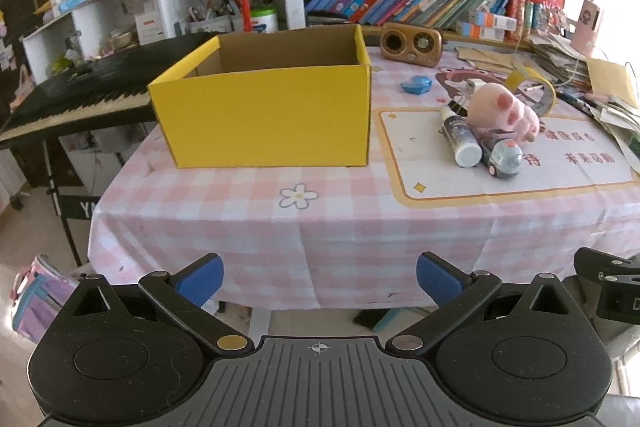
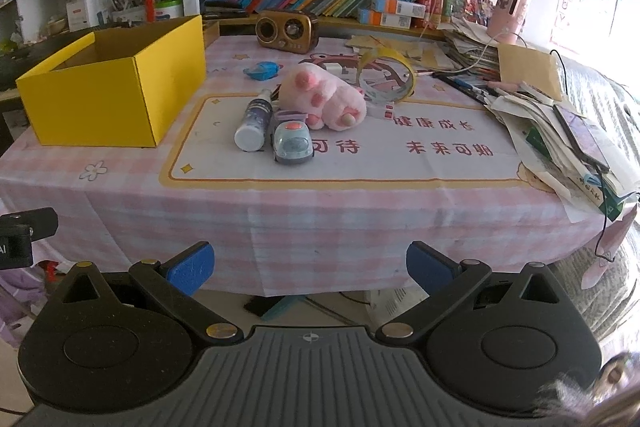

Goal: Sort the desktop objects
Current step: 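Move both tools toward the toys on the table mat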

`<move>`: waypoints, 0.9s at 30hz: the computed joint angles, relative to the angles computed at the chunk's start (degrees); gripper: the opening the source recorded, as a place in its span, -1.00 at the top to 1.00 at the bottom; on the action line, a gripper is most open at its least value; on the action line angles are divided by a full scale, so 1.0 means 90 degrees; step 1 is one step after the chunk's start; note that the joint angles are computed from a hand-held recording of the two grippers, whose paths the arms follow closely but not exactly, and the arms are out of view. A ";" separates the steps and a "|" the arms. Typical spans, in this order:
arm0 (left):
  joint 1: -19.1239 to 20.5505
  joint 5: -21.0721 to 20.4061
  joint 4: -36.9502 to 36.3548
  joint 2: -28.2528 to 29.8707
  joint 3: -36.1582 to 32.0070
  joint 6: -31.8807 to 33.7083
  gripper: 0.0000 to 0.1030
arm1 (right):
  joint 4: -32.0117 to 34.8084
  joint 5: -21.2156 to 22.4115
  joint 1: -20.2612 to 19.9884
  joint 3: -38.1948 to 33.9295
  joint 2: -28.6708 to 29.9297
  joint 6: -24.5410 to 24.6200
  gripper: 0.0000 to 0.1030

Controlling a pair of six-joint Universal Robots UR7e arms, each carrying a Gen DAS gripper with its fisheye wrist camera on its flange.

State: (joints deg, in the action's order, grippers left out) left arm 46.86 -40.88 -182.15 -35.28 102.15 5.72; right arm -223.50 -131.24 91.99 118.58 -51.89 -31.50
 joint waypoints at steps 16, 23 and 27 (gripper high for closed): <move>-0.0058 -0.0167 0.0420 0.0569 -0.0782 0.0098 -1.00 | 0.0358 0.0059 -0.0296 -0.0195 -0.0229 -0.0074 -1.00; -0.0062 -0.0246 0.0636 0.0862 -0.1234 0.0073 -1.00 | 0.0672 0.0195 -0.0474 -0.0377 -0.0376 -0.0185 -1.00; -0.0055 -0.0385 0.0746 0.1013 -0.1492 0.0072 -1.00 | 0.0857 0.0324 -0.0587 -0.0516 -0.0456 -0.0274 -1.00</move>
State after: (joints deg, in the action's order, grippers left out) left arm 46.37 -44.34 -175.44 -26.16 88.73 6.37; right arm -215.79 -128.33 86.71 113.93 -56.00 -33.97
